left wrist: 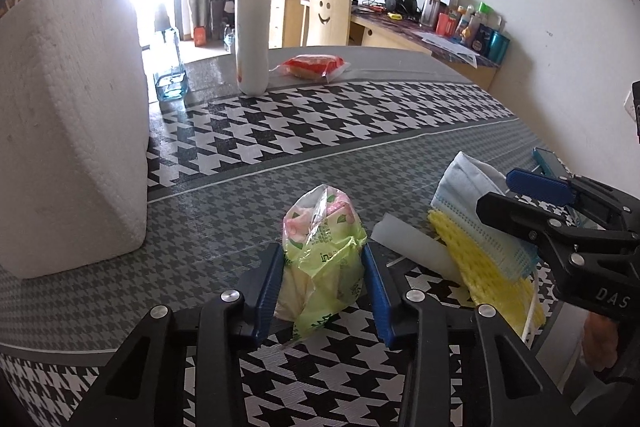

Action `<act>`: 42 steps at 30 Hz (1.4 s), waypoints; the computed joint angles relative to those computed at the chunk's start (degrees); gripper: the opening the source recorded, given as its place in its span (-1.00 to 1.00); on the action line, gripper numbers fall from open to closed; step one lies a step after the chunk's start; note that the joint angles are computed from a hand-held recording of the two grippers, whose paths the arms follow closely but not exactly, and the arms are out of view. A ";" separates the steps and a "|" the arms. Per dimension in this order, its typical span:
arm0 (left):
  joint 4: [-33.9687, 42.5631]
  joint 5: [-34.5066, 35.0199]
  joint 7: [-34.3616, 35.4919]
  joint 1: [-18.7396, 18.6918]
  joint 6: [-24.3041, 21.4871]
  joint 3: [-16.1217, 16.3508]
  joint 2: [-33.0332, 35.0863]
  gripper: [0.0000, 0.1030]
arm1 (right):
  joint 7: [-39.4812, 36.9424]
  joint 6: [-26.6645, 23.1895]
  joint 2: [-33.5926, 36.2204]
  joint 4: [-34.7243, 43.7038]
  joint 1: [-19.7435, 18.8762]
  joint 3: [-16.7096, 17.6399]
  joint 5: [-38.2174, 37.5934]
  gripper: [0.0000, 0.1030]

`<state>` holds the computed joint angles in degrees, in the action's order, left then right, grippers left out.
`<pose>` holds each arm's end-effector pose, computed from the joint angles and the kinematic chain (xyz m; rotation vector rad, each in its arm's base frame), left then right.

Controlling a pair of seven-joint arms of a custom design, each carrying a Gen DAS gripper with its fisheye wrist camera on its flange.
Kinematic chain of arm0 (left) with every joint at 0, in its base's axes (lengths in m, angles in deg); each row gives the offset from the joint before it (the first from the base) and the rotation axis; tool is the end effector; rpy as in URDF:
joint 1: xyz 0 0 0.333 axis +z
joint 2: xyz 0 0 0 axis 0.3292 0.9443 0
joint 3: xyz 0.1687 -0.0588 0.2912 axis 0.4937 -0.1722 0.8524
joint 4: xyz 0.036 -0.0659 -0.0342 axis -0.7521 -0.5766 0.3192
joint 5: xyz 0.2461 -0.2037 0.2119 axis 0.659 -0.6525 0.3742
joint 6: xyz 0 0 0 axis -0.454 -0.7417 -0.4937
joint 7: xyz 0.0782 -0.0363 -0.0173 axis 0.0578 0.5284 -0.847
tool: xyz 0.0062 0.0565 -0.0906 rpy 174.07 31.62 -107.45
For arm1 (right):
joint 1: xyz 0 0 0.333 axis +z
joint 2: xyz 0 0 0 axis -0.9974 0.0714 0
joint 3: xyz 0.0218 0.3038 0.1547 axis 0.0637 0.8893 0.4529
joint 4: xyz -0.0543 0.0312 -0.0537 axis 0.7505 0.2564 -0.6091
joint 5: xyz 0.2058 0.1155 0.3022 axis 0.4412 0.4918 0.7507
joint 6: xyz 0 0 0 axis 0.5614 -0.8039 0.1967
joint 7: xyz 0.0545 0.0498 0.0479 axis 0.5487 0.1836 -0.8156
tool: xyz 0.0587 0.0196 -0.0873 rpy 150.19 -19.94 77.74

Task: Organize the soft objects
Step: 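Close the left tool on the green snack bag while the right tool grasps the blue face mask, then lift and carry the bag and mask toward the white foam box with both tools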

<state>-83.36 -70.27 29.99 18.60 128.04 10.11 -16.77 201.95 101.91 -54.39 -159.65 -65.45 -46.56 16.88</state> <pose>0.5546 -0.2474 0.4006 -1.4559 2.2678 -0.9724 0.5243 0.2385 0.4153 -1.7846 1.6304 -0.6201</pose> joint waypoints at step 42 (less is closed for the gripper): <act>-7.95 -10.71 14.39 38.92 9.87 -42.18 -1.66 -0.52 | 17.34 -1.57 -4.73 0.52 -2.55 3.84 -17.35 -0.75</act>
